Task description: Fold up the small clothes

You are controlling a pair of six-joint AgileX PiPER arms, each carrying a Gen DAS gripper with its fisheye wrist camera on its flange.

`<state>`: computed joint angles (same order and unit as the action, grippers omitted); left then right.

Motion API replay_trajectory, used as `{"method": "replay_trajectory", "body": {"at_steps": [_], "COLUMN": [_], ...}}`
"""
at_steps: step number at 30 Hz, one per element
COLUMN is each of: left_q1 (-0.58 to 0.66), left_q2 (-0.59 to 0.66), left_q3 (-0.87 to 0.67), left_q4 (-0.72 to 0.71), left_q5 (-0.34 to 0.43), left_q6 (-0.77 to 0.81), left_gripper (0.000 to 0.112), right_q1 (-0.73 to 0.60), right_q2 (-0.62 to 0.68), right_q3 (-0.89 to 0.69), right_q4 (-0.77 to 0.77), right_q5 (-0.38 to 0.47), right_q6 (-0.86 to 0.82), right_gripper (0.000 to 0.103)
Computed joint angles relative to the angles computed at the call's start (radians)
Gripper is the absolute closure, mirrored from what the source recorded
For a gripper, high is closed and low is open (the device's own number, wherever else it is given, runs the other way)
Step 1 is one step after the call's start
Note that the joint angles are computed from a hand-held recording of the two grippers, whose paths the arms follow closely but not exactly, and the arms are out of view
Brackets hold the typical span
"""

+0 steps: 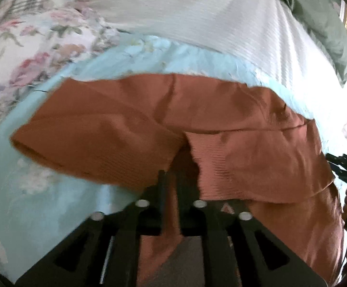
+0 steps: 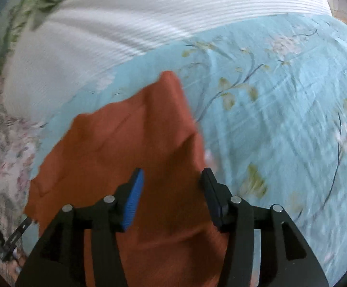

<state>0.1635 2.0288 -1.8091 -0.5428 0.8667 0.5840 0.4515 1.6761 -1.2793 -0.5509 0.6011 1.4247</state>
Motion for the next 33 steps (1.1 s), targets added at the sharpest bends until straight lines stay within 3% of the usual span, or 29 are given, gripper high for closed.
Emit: {"method": "replay_trajectory", "body": {"at_steps": [2, 8, 12, 16, 18, 21, 22, 23, 24, 28, 33], "left_q1": [0.022, 0.027, -0.013, -0.069, -0.081, -0.073, -0.059, -0.040, -0.018, 0.009, 0.039], "left_q2": [-0.022, -0.004, 0.002, 0.069, 0.128, 0.203, 0.217, 0.230, 0.245, 0.158, 0.036], "left_q3": [0.014, -0.060, -0.055, -0.102, -0.177, -0.283, -0.312, -0.344, -0.385, -0.292, -0.183], "left_q4": [0.018, 0.047, 0.093, 0.247, 0.316, 0.355, 0.319, 0.264, 0.197, 0.112, -0.084], "left_q5": [-0.021, 0.019, 0.001, -0.019, 0.020, 0.078, 0.100, 0.129, 0.173, 0.097, 0.104], "left_q6": [0.017, 0.034, 0.061, -0.013, -0.076, -0.140, -0.130, -0.114, -0.109, -0.090, 0.000], "left_gripper": [0.072, 0.040, 0.035, 0.035, 0.038, 0.058, 0.069, 0.094, 0.107, 0.110, 0.110], "right_q1": [0.046, 0.192, 0.233, 0.256, 0.262, 0.270, 0.274, 0.276, 0.277, 0.289, 0.300], "right_q2": [-0.028, -0.012, 0.031, 0.055, 0.055, 0.062, 0.060, 0.063, 0.061, 0.064, 0.038], "right_q3": [0.037, 0.036, -0.007, -0.035, -0.036, -0.050, -0.049, -0.053, -0.052, -0.064, -0.037], "right_q4": [-0.012, 0.002, 0.060, 0.084, 0.080, 0.068, 0.062, 0.061, 0.058, 0.049, -0.002], "right_q5": [-0.044, -0.096, -0.111, -0.111, -0.113, -0.108, -0.110, -0.110, -0.112, -0.121, -0.132], "right_q6": [0.048, 0.108, 0.053, 0.032, 0.038, 0.048, 0.054, 0.054, 0.055, 0.049, 0.100], "right_gripper": [0.051, 0.051, 0.051, 0.051, 0.051, 0.051, 0.051, 0.051, 0.051, 0.051, 0.051]}}
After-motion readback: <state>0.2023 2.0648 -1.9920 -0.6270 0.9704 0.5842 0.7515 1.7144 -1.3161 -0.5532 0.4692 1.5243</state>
